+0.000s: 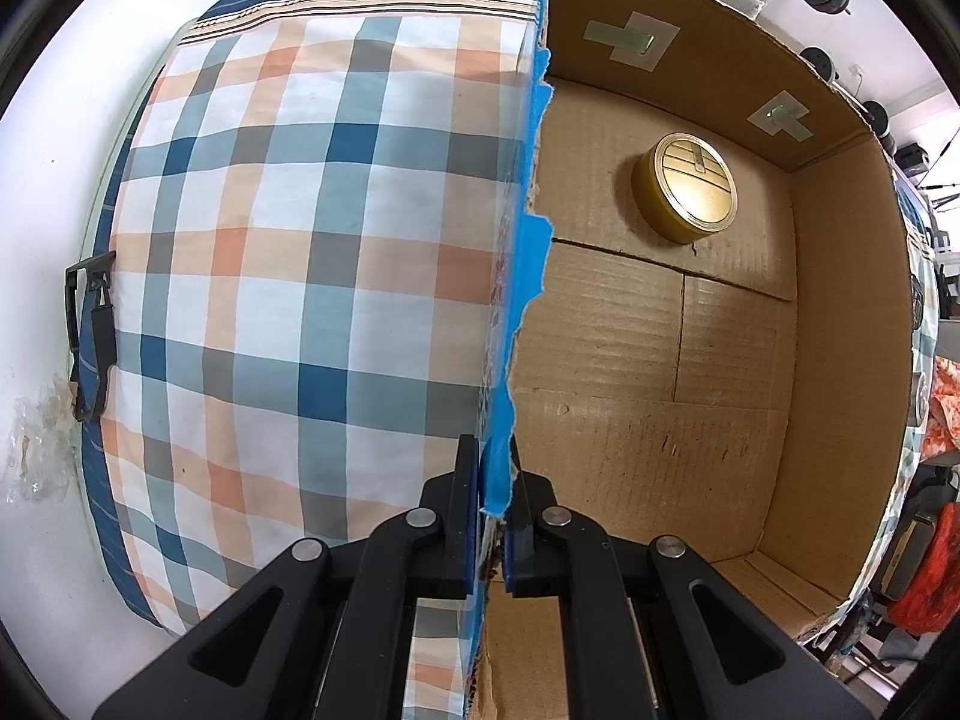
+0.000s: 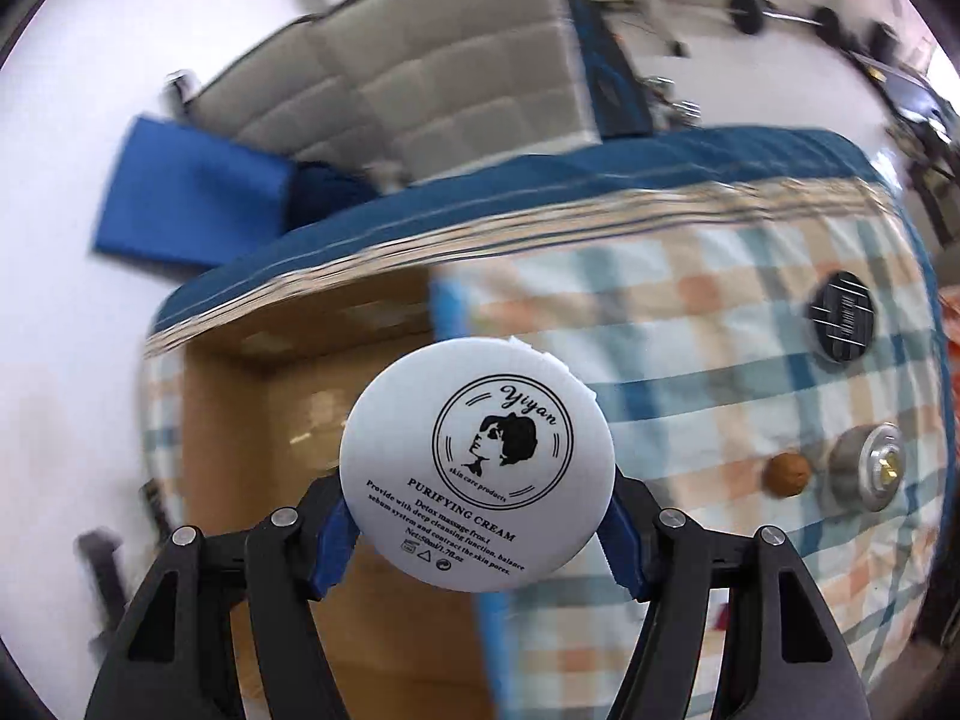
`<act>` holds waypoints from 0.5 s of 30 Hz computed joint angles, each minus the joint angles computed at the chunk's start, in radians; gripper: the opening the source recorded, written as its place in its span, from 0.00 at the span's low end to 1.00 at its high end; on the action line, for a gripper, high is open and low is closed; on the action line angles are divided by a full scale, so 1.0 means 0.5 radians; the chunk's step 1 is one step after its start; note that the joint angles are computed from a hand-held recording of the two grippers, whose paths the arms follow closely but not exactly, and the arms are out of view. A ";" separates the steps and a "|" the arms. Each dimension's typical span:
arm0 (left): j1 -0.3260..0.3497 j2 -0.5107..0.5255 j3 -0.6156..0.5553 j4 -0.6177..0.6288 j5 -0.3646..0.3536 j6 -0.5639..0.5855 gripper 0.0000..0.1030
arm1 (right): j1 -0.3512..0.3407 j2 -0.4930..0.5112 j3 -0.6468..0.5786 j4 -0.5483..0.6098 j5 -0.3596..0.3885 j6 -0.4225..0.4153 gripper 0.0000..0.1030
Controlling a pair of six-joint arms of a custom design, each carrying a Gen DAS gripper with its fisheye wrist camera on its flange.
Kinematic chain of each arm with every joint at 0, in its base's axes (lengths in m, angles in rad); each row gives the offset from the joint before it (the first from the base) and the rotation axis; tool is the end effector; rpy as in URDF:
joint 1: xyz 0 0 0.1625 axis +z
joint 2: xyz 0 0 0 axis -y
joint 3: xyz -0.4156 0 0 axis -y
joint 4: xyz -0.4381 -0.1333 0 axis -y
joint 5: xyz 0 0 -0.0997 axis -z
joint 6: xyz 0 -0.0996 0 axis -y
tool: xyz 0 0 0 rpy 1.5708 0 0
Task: Organize rigid objects
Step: 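Carry the white cream jar into the box beside the gold tin and release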
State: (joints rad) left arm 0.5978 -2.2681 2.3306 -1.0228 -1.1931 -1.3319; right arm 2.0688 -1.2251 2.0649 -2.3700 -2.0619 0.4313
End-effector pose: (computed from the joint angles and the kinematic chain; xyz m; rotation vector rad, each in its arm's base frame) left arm -0.0688 -0.2525 0.3207 -0.2904 2.4225 -0.1136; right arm 0.3287 -0.4238 0.1355 0.1027 -2.6717 0.2517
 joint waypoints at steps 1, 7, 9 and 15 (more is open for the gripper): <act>-0.004 -0.003 0.001 0.002 -0.001 -0.007 0.04 | 0.048 0.023 -0.024 0.030 0.023 -0.004 0.68; -0.028 -0.002 0.004 0.021 0.001 -0.035 0.04 | 0.205 0.269 -0.175 0.094 0.094 0.040 0.68; -0.035 -0.008 0.006 0.025 0.000 -0.047 0.04 | 0.216 0.327 -0.206 0.109 0.097 0.062 0.68; -0.027 -0.011 0.006 0.023 -0.002 -0.046 0.04 | 0.152 0.544 -0.296 0.150 0.070 0.106 0.68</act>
